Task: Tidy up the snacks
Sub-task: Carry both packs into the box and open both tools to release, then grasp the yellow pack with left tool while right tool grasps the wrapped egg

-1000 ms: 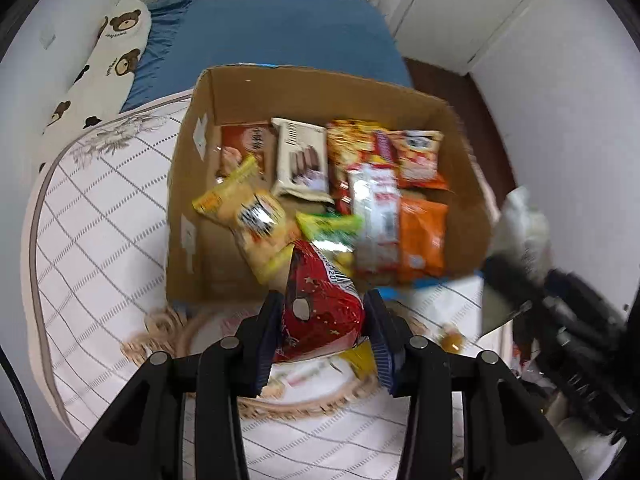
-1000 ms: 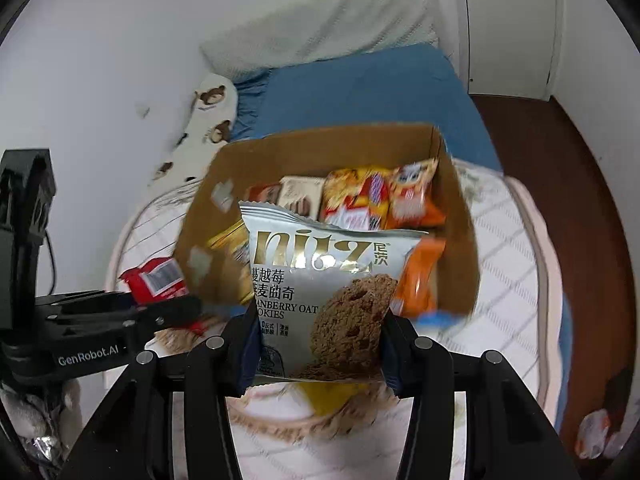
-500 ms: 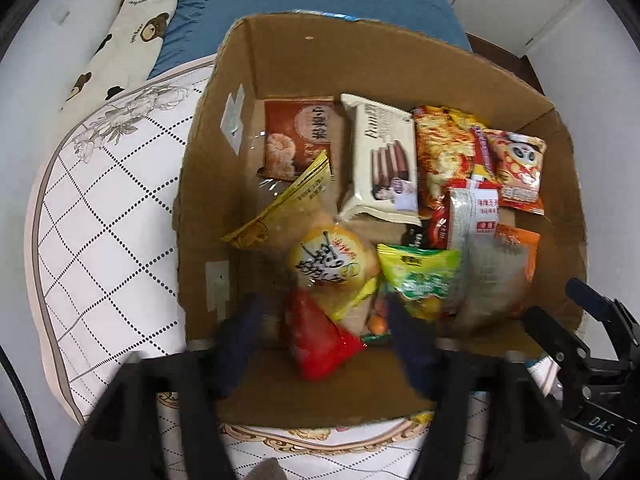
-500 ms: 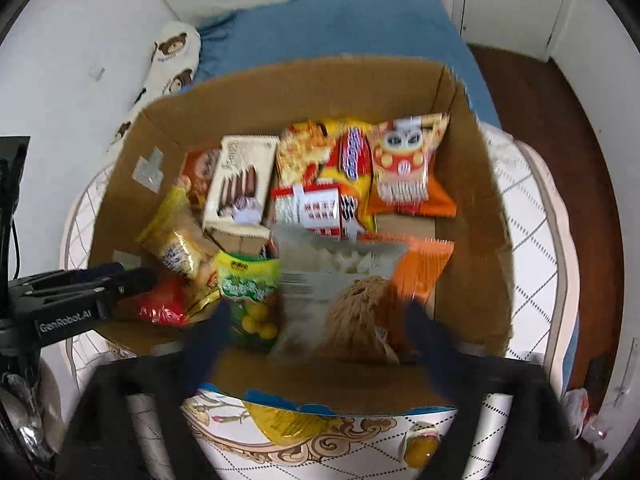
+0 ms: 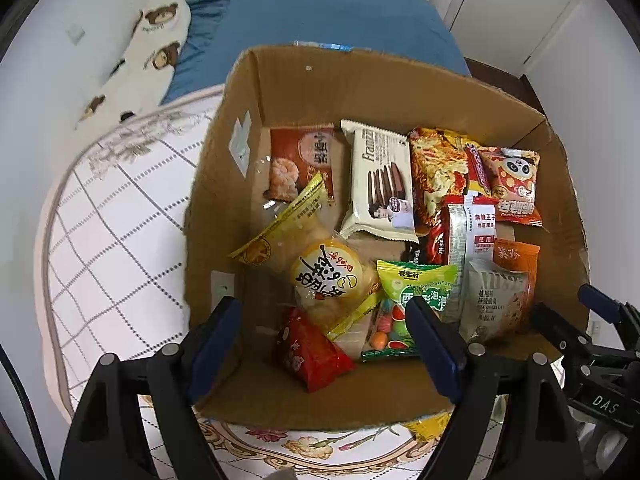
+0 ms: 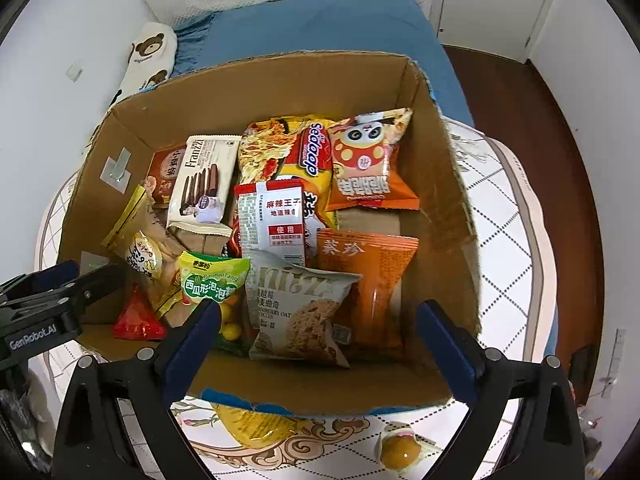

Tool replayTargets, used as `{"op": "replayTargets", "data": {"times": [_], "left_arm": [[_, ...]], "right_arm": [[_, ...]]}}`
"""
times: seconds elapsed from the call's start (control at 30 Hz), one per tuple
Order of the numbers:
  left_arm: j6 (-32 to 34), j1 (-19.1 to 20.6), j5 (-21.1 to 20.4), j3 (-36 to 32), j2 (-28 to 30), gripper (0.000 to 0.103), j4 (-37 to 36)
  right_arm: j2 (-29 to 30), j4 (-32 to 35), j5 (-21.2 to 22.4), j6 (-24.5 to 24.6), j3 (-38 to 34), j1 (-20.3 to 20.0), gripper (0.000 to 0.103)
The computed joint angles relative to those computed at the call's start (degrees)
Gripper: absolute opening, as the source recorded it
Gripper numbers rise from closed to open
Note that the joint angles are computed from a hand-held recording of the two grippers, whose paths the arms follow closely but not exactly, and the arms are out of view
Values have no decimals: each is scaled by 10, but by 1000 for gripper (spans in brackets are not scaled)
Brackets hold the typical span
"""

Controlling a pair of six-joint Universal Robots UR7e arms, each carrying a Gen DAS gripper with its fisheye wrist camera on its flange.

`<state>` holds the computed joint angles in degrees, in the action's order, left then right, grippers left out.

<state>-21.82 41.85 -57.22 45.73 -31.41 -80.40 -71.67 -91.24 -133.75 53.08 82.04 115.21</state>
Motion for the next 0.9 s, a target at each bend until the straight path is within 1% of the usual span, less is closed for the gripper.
{"op": "replayTargets", "data": {"times": [0.3, 0.43, 0.63, 0.9], "left_arm": [[22, -33, 27, 102, -72, 84, -95], [28, -48, 23, 143, -104, 84, -128], [35, -68, 22, 190, -145, 84, -164], [30, -91, 19, 254, -204, 84, -206]], "right_arm": [[-5, 24, -54, 28, -7, 43, 100], [-10, 28, -71, 42, -10, 66, 100], [-11, 54, -104, 69, -21, 107, 100], [-4, 113, -141, 115, -47, 159, 100]]}}
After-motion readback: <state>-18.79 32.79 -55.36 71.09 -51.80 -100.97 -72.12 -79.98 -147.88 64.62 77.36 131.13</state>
